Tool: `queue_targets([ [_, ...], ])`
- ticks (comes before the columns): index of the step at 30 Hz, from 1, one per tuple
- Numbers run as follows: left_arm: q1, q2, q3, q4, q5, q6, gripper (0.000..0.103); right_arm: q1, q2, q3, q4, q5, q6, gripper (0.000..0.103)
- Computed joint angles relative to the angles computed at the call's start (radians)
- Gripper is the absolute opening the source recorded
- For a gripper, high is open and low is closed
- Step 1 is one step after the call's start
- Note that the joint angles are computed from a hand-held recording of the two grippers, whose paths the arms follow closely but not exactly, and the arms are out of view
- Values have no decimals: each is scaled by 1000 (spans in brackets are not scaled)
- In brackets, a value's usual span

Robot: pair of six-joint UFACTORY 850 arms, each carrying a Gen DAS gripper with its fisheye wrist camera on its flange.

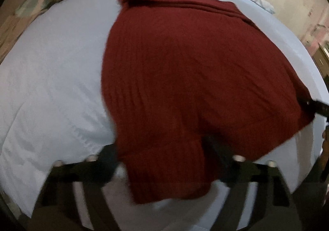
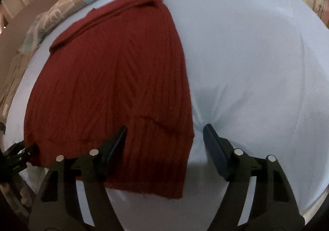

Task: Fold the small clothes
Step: 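Grasp the sweater hem with both grippers and lift it toward the collar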

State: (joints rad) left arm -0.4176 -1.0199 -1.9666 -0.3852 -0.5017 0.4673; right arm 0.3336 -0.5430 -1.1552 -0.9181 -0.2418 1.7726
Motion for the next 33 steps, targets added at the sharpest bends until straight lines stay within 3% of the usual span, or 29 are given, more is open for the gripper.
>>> queue_targets([
  [1, 0, 3, 2, -38, -8, 48, 50, -2, 2, -1, 30, 8, -28, 65],
  [2, -1, 5, 5, -67, -13, 86, 36, -1, 2, -3, 27, 12, -30, 48],
  [4, -8, 7, 5, -70, -7, 104, 31, 3, -3, -10, 24, 31, -51, 21],
  [5, -11, 7, 6, -66, -2, 105, 29, 7, -7, -16, 22, 30, -57, 16],
  [7, -9, 12, 15, -96, 7, 136, 26, 28, -17, -38, -42, -24, -43, 15],
  [13, 17, 47, 63, -224, 25, 240, 23, 44, 59, 33, -402, -27, 275, 14],
  [18, 30, 102, 139, -312, 38, 287, 22, 65, 104, 60, -367, -36, 210, 14],
  [25, 51, 193, 239, -427, 60, 421, 22, 71, 168, 99, -432, -17, 285, 14],
  [28, 50, 185, 189, -456, 79, 450, 22, 60, 174, 82, -567, -35, 401, 14],
  [33, 31, 65, -55, -359, 116, 365, 22, 3, 100, -45, -724, -46, 500, 14],
])
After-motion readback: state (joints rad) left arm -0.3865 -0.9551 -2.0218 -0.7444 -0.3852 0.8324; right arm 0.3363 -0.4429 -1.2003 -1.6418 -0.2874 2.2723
